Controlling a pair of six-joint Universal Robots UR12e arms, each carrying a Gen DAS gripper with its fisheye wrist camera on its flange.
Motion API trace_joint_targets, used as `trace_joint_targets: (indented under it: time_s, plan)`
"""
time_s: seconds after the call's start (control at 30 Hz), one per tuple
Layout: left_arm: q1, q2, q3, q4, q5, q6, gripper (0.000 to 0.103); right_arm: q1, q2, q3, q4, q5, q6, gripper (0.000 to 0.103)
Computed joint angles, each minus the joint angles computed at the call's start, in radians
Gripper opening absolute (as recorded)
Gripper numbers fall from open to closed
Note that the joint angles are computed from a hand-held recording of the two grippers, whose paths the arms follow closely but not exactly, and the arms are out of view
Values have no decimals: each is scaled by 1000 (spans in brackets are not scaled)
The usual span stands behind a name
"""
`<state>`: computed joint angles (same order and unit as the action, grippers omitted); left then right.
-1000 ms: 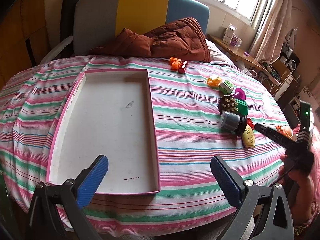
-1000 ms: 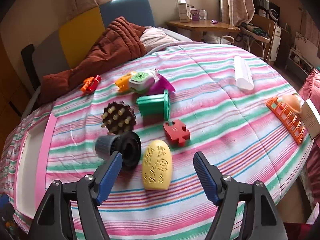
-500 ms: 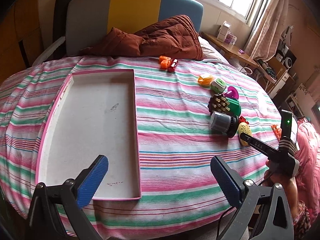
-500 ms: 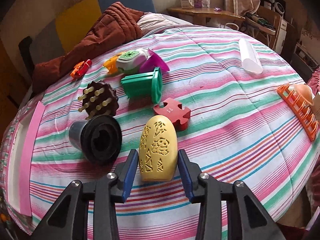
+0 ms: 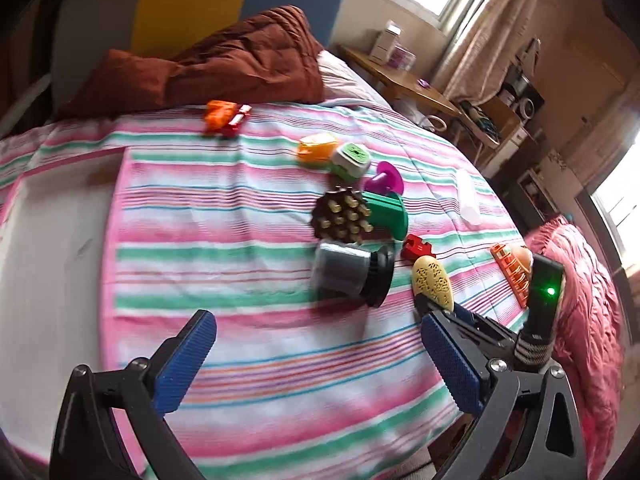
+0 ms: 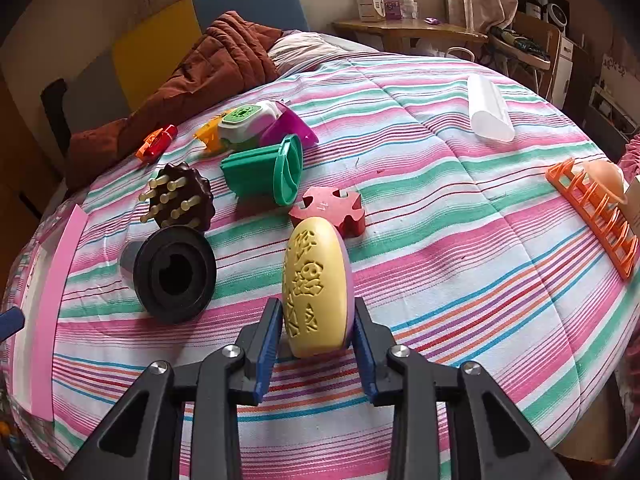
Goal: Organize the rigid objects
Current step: 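Close the left tool around the black cylindrical cup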
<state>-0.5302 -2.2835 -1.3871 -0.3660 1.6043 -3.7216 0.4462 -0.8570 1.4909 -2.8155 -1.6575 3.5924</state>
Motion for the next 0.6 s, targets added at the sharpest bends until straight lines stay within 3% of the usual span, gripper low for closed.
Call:
trace_joint_targets:
  time_s: [0.17,0.33,0.47,0.53,0.6]
  plan:
    - [-2,-77,114,-47,-21,84,103,-7,-2,7,-9,28,9,34]
    - [1,-130,185,-92,-38,112,103,-13,-5,11,-12,50,12,34]
    - [2,-148,199,-70,-36,119,103,-15,-5,13,-18,61,17,34]
    - [4,-152,190,-17,-55,127,102,-15,-5,14,-17,60,14,34]
    - [1,-156,194,-8,-46,140,98,-15,-6,15,-19,59,15,34]
